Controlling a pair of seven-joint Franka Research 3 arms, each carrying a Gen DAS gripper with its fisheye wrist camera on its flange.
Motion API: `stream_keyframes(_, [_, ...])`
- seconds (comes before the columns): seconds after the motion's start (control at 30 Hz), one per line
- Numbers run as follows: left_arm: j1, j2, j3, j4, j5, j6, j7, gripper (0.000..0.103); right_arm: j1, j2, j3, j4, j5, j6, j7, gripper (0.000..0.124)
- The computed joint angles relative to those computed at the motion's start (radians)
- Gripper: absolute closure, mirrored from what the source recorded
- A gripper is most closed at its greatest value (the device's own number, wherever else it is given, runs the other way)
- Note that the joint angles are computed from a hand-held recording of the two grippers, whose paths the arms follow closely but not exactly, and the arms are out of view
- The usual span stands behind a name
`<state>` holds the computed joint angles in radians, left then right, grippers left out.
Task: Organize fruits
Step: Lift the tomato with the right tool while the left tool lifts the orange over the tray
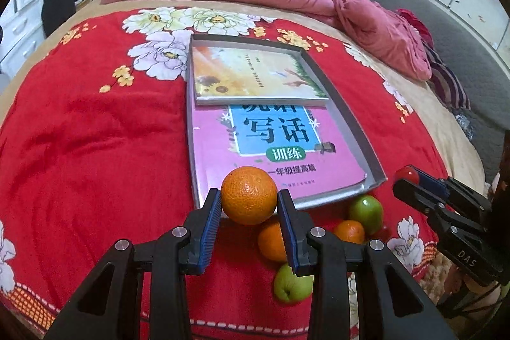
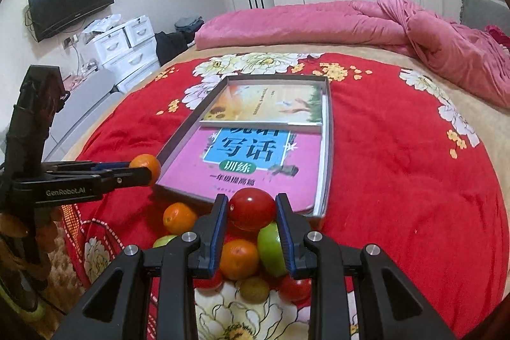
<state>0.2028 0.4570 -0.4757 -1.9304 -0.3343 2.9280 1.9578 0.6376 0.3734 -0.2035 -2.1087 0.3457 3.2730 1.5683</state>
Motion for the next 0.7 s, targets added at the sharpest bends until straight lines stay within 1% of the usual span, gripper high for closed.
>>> stream_keyframes(0.1, [-0.027, 0.015, 0.022, 0.017, 0.027, 0.010, -0.023, 0.066, -0.005, 0.016, -0.003, 0.022, -0.003, -0.008, 0.001, 0.093])
stream_keyframes(0.33, [-0.090, 0.062, 0.085, 0.074, 0.128, 0.000, -0.119, 0.066, -0.011, 0.044, -0.008, 0.055, -0.021, -0.021, 0.004, 0.093])
stream_keyframes(0.47, [-0.107, 0.091, 0.106, 0.108, 0.179, -0.013, -0.167, 0.066, -0.021, 0.056, -0.007, 0.071, -0.034, -0.038, 0.015, 0.093])
stream_keyframes(0.63, [-0.122, 0.116, 0.127, 0.133, 0.236, -0.024, -0.213, 0.066, -0.014, 0.074, -0.026, 0.090, -0.060, -0.055, 0.037, 0.093])
stream_keyframes(0.7, [-0.129, 0.119, 0.134, 0.131, 0.260, -0.013, -0.221, 0.066, -0.015, 0.084, -0.032, 0.100, -0.072, -0.061, 0.046, 0.093])
